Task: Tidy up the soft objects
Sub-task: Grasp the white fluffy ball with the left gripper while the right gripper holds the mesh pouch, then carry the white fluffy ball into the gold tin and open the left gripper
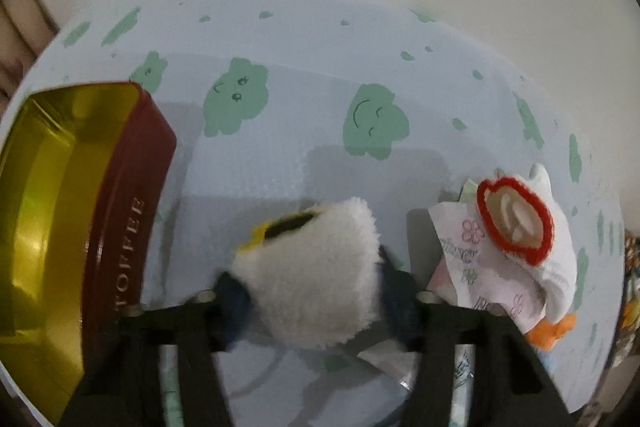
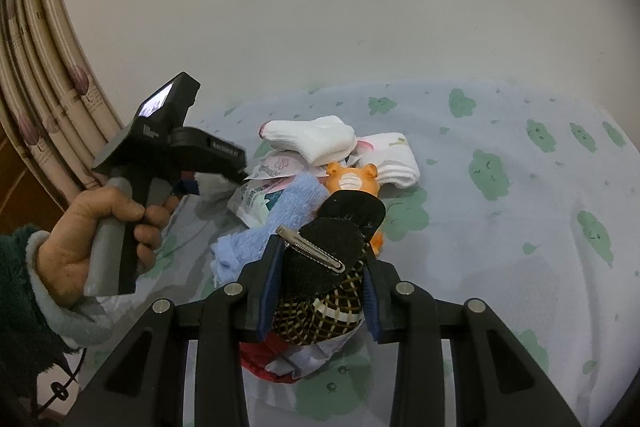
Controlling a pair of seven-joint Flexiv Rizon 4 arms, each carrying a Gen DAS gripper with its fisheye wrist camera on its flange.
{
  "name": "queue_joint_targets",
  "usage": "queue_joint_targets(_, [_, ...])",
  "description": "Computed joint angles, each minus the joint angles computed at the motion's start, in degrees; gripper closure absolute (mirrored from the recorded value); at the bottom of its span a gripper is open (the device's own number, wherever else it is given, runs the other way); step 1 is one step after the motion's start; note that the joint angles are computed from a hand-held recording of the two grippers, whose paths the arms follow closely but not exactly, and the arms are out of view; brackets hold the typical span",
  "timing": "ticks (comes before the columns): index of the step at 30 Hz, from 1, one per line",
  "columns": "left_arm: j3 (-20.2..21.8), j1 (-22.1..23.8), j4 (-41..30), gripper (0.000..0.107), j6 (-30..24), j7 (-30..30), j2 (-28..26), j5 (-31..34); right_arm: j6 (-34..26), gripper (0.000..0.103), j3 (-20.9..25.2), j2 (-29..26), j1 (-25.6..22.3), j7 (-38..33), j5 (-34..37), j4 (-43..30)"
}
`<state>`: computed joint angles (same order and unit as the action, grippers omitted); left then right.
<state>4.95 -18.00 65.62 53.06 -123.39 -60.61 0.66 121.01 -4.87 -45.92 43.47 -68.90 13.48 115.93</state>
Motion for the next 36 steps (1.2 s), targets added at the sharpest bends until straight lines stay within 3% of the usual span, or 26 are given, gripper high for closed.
queue_joint_targets(7, [0.77, -0.92, 3.96, 0.059, 2.84, 0.36, 3.18, 1.53, 0.63, 0.070, -0.36, -0.02, 0.67, -0.72, 0.63, 0.09])
queue_joint_targets(17, [1.23, -0.32, 16.48, 0.059, 9.11, 1.84, 12.73, 3.00, -0.02, 0.070, -1.67, -0.05, 2.18, -1.50, 2.11, -0.08])
queue_joint_targets(25, [5.92, 0.48, 24.84, 0.059, 11.22, -0.88, 18.45, 6.48, -0.75, 0.070, -3.16, -0.02, 3.88, -2.01, 3.38, -0.04])
queue_joint_targets(31, [8.61, 1.87, 27.92, 0.059, 10.69, -3.10, 19.59, 9.52, -1.50, 0.070, -3.60, 0.03, 4.34, -2.07, 3.15, -0.09])
queue_joint_targets(36, [7.90, 4.48, 29.11, 0.058, 11.32, -2.36, 18.36, 9.57, -2.13, 0.070, -4.63, 0.08, 5.60, -2.30, 3.40, 0.01])
